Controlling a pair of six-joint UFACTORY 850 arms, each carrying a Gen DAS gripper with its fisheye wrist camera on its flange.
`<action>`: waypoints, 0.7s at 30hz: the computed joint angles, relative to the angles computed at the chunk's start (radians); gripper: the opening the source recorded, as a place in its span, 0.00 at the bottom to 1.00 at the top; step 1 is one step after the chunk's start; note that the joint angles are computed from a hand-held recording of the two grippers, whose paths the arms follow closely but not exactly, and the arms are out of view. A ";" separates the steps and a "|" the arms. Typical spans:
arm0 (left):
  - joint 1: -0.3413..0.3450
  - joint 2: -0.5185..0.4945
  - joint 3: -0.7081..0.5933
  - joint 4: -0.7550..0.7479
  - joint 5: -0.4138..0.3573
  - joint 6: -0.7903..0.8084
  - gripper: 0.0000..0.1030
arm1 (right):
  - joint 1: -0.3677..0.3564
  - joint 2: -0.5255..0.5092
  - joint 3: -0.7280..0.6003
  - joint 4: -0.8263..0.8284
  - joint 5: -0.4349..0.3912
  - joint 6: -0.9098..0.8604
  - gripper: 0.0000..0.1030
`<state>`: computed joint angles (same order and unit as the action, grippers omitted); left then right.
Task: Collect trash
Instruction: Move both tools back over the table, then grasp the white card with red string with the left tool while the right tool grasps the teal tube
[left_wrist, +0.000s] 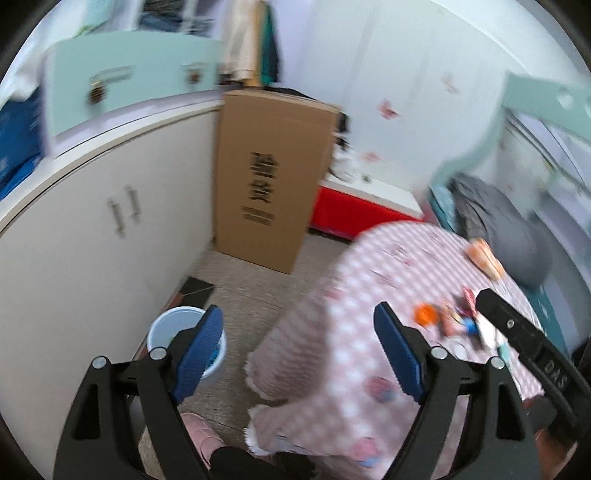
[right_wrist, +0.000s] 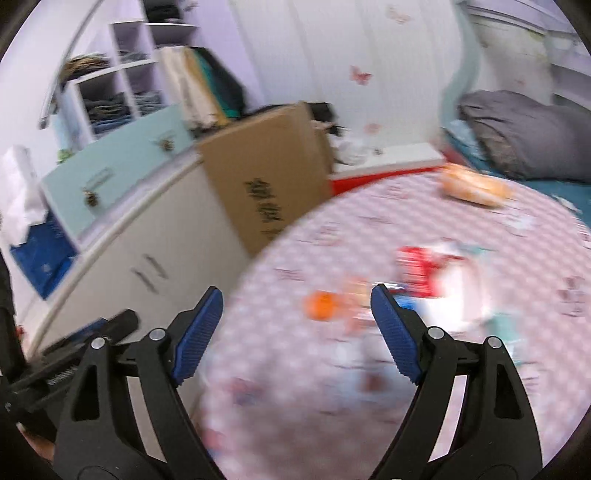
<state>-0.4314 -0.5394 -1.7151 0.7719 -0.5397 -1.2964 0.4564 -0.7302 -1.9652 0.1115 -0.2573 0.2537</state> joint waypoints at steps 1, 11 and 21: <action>-0.008 -0.012 -0.017 -0.025 0.006 0.038 0.79 | -0.020 0.016 0.028 -0.008 -0.009 0.010 0.79; -0.081 -0.242 -0.350 -0.322 -0.076 0.397 0.79 | -0.125 0.021 0.093 -0.230 -0.188 0.136 0.79; -0.098 -0.499 -0.738 -0.612 -0.186 0.603 0.79 | -0.151 -0.031 0.040 -0.171 -0.219 -0.034 0.31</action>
